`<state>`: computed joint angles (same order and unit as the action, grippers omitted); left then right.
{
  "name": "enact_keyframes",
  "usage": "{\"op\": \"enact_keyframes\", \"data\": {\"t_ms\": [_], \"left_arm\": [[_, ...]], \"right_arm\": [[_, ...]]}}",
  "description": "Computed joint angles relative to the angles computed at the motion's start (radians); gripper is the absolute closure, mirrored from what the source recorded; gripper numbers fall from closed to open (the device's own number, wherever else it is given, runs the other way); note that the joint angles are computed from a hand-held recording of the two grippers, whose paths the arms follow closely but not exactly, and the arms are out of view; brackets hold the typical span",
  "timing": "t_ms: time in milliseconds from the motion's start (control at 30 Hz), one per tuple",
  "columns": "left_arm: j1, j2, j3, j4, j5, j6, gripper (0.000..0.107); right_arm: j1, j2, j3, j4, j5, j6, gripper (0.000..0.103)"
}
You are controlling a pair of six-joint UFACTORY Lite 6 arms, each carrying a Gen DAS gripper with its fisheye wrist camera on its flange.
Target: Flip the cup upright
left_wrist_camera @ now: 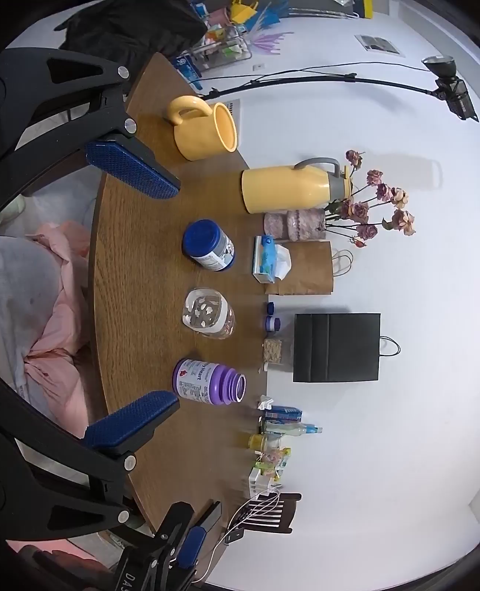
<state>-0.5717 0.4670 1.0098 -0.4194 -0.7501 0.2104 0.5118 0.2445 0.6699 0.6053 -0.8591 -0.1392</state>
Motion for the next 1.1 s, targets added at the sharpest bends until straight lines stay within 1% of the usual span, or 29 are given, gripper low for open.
{"op": "enact_keyframes", "data": {"t_ms": [100,133,267,300,500,533,1100], "left_arm": [[-0.005,-0.003,-0.011,-0.006,-0.015,-0.001,0.004],[0.015,-0.001,-0.011,0.021,-0.014,-0.015,0.004],[0.013,0.005,0.004,0.01,-0.009,-0.005,0.004],[0.009,0.002,0.007,-0.001,-0.002,0.004,0.004],[0.011,-0.001,0.006,0.001,0.001,0.004,0.004],[0.011,-0.002,0.006,0.003,0.0,0.001,0.004],[0.02,-0.008,0.016,-0.006,0.019,0.006,0.004]], "right_arm": [[0.003,0.0,-0.001,0.002,-0.01,-0.002,0.017],[0.004,-0.001,-0.002,0.003,-0.011,-0.003,0.017],[-0.002,-0.006,-0.009,0.001,-0.016,-0.005,0.017],[0.006,-0.006,0.007,0.021,-0.002,-0.025,0.017],[-0.016,-0.007,-0.008,-0.015,-0.01,-0.005,0.017],[0.009,-0.005,0.0,0.022,-0.012,-0.032,0.017],[0.01,0.004,0.008,0.029,-0.012,-0.036,0.017]]}}
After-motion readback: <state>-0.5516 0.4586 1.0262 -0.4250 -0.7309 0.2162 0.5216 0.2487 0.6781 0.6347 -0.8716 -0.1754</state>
